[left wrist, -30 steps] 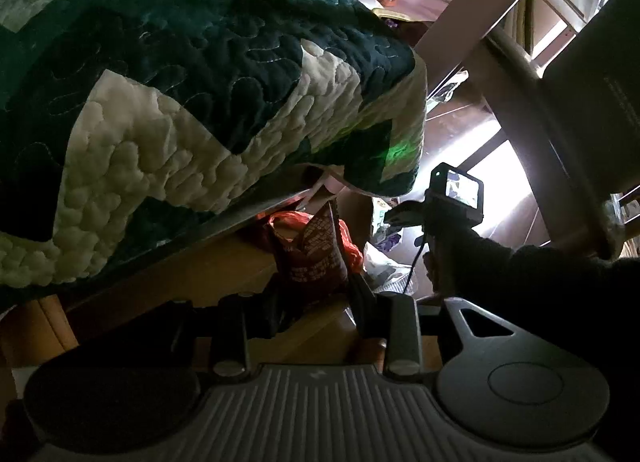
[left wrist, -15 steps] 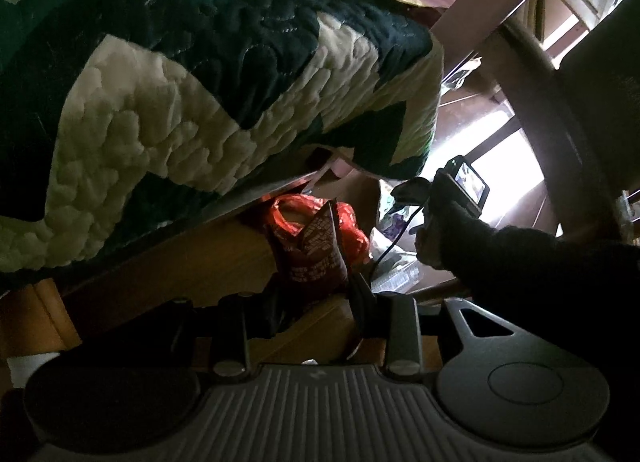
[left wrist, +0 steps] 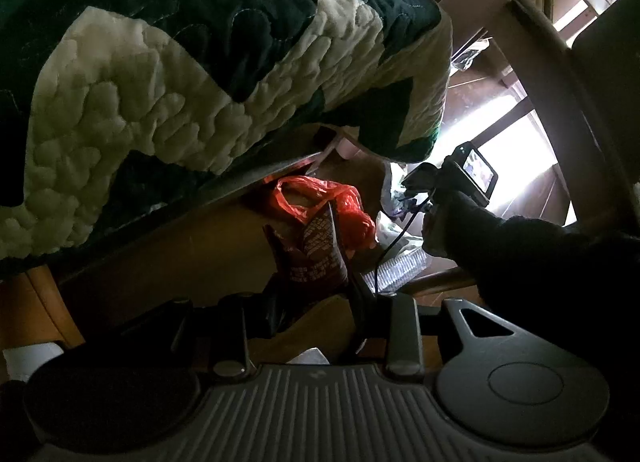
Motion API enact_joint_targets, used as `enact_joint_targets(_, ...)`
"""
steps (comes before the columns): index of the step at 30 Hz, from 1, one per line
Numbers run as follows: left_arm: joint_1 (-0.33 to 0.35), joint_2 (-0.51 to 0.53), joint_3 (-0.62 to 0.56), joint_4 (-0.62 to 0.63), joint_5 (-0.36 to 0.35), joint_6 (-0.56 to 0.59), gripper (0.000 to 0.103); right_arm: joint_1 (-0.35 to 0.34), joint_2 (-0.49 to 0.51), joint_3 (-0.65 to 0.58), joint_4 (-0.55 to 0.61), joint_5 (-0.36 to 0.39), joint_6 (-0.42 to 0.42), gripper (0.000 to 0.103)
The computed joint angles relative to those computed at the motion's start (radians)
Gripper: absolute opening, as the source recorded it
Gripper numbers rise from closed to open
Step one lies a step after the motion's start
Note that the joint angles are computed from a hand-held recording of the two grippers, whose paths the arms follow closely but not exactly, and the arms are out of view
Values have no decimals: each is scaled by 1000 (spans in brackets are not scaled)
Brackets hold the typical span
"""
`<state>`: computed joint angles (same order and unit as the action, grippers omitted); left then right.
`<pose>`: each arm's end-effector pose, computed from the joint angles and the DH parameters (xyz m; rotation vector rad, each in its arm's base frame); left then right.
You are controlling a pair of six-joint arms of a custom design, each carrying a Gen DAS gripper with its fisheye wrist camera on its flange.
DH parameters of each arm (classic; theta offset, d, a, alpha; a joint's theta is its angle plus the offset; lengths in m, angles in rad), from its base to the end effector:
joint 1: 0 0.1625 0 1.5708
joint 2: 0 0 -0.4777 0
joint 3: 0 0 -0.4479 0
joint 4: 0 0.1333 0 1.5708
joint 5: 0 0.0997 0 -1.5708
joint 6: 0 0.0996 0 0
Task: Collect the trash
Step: 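Lift the cookie snack bag with the right tool while the left carries the brown wrapper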
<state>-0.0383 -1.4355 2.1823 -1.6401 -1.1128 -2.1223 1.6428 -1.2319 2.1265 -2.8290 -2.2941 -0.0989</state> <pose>-0.4213 -0.1613 0.1995 -0.4366 2.4744 -0.8149 0.1074 -0.5526 0.2294 0.0383 -2.3880 0.4258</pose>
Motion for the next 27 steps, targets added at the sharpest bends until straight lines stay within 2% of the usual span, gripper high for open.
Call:
enact_joint_targets(4, -2, -5, 3, -5, 10, -3, 33, 29, -16, 12, -29, -29, -41, 22)
enact_joint_targets(7, -8, -6, -4, -2, 28, -7, 33, 55, -46, 11, 30, -42, 5, 22)
enact_joint_targets(11, -24, 6, -34, 46, 62, -16, 34, 120, -94, 29, 89, -86, -56, 21)
enact_joint_targets(16, -50, 21, -76, 124, 99, -44, 34, 203, -170, 53, 263, -151, -83, 19)
enact_joint_targets(19, -62, 31, -95, 163, 113, -61, 33, 253, -218, 82, 326, -178, -118, 19)
enact_joint_targets(22, -77, 38, -108, 194, 122, -87, 34, 294, -267, 95, 425, -172, -76, 19)
enact_joint_targets(27, -105, 56, -148, 264, 143, -115, 34, 372, -357, 111, 620, -164, -52, 19)
